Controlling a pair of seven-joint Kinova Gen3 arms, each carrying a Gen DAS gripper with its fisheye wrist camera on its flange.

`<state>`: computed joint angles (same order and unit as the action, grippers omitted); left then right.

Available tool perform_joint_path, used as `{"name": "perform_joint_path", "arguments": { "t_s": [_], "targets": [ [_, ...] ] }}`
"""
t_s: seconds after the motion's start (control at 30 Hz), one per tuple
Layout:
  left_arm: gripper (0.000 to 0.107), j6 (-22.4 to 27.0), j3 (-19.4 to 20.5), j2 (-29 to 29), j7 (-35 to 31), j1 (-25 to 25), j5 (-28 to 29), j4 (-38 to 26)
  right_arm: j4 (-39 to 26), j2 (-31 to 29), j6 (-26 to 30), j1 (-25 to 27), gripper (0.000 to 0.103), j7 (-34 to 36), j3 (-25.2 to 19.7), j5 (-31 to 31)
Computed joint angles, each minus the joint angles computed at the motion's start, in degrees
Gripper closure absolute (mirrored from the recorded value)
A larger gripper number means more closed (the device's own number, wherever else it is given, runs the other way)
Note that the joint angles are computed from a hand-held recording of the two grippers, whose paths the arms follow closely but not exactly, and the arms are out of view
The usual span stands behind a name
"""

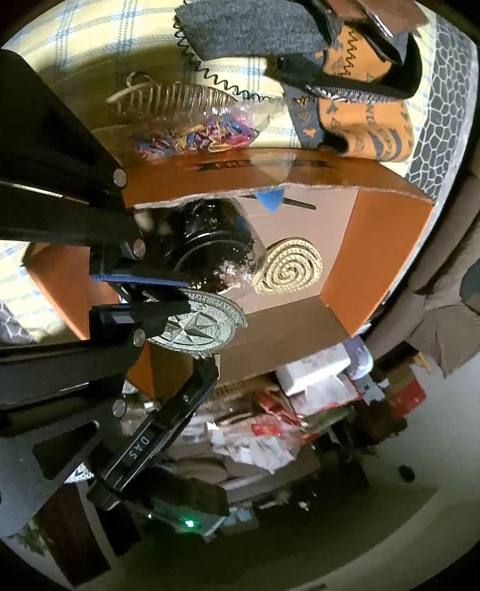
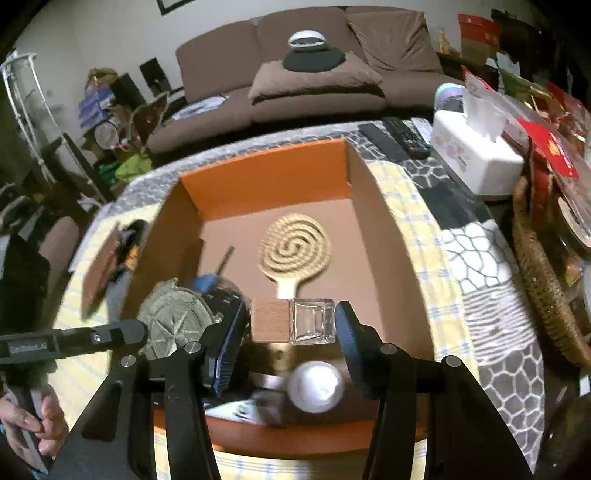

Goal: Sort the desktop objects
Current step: 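Carry the disc and glass jar over the orange box and release both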

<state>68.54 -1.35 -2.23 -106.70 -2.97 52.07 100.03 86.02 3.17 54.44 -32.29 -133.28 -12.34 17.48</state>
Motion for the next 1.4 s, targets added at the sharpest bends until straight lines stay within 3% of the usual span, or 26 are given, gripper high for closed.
{"name": "perform_joint_path", "arguments": {
  "t_s": [0.27,0.47,0.6,0.73,0.97,1.2,1.3,1.4],
  "targets": [
    [0.101,-3.6,0.8,-2.1,2.0,2.1,-4.9,-0.5,-0.4,3.3,3.5,-1.7,0.052,-2.6,0.7,4.2],
    [0.092,-3.2,0.6,-1.9,3.2,2.6,-6.6,-1.8,-3.4,6.4,9.2,-5.9,0.047,-3.6,1.1,9.9],
    [0.084,-3.0,0.3,-1.9,4.1,2.5,-6.7,-2.3,-4.2,7.0,9.9,-7.0,0.047,-2.7,1.6,10.0],
    [0.079,-2.6,0.0,-2.0,4.4,2.3,-6.6,-2.7,-4.0,6.0,9.3,-7.3,0.045,-4.1,2.1,10.4],
    [0.076,-0.9,-0.7,-2.2,4.5,1.5,-6.7,-3.7,-1.8,2.4,2.2,-2.9,0.043,-5.3,1.8,4.6],
    [0.074,-0.5,-0.8,-4.2,5.5,1.5,-12.1,-5.8,-2.7,2.0,0.3,-2.7,0.043,-5.6,0.8,4.1],
    [0.063,0.1,-2.1,-5.1,5.2,0.8,-13.5,-6.4,-3.6,2.3,0.3,-3.4,0.039,-5.4,0.3,4.7],
    [0.062,1.2,-3.5,-5.7,4.5,-0.2,-15.1,-6.7,-5.0,3.0,0.4,-4.5,0.036,-4.7,-0.1,5.2]
  ]
}}
